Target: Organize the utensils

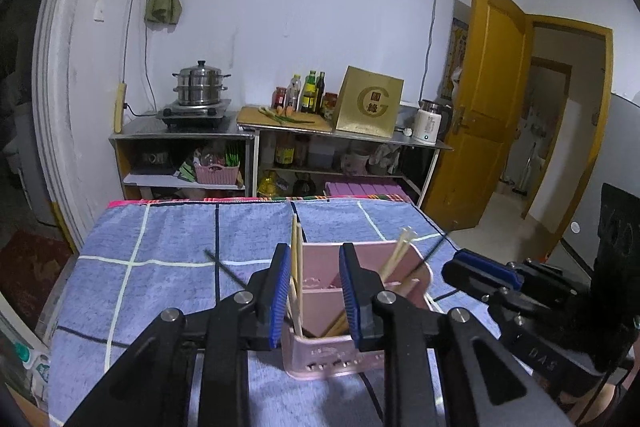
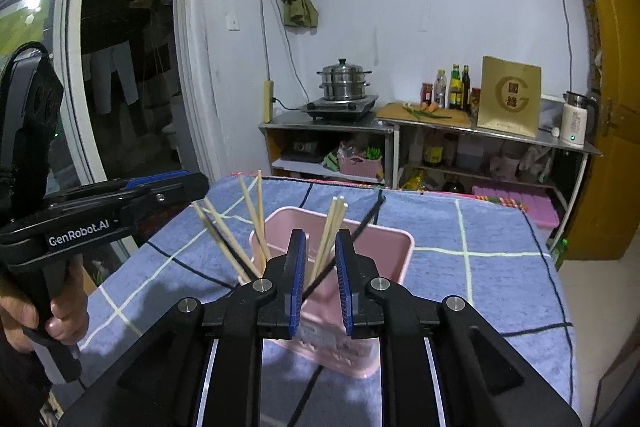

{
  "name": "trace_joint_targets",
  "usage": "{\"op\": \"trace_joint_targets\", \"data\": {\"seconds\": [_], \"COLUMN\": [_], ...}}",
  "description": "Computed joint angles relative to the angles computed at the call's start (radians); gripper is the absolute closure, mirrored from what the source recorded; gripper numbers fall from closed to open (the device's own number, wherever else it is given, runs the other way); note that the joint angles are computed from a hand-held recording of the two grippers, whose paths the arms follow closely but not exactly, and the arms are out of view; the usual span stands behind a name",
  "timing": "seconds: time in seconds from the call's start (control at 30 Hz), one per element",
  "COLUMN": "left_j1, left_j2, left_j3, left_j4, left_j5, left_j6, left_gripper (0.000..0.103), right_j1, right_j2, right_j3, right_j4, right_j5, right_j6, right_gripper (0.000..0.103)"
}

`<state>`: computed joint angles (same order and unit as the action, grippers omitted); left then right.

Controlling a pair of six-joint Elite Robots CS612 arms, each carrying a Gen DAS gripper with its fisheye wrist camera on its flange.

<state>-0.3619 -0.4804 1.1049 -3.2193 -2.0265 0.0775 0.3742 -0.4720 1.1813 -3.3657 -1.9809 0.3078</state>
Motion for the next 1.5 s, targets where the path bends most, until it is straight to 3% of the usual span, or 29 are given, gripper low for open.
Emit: {"op": "trace_joint_targets", "data": {"seconds": [0.3, 0.7, 1.07, 1.5], "left_j1": [0.006, 0.001, 0.002, 0.002], "left_j2": [-0.075, -0.121, -0.134, -0.141], "left_j3": [0.215, 0.423, 0.516, 0.570], "left_j4": [-0.194, -0.328, -0.413, -0.484], "left_j5": [0.005, 0.023, 0.040, 0.051], "left_j6": [0.002, 0.025, 0.018, 0.026], "left_gripper": [0.069, 0.069, 0.069, 0.069], "right_j1": [0.045, 0.109, 0.150, 0.166], "right_j2": [-0.026, -0.034, -0.029, -0.021], "right_j3": [0.088, 0.179, 0.207, 0.216], "right_j4": [-0.069, -0.106, -0.138, -0.152], "right_j5": [-0.074, -0.166, -0.223, -0.228], "right_j6": [-0.010, 0.025, 0.007, 0.029], "right_gripper": [0.084, 0.084, 0.084, 0.084]}}
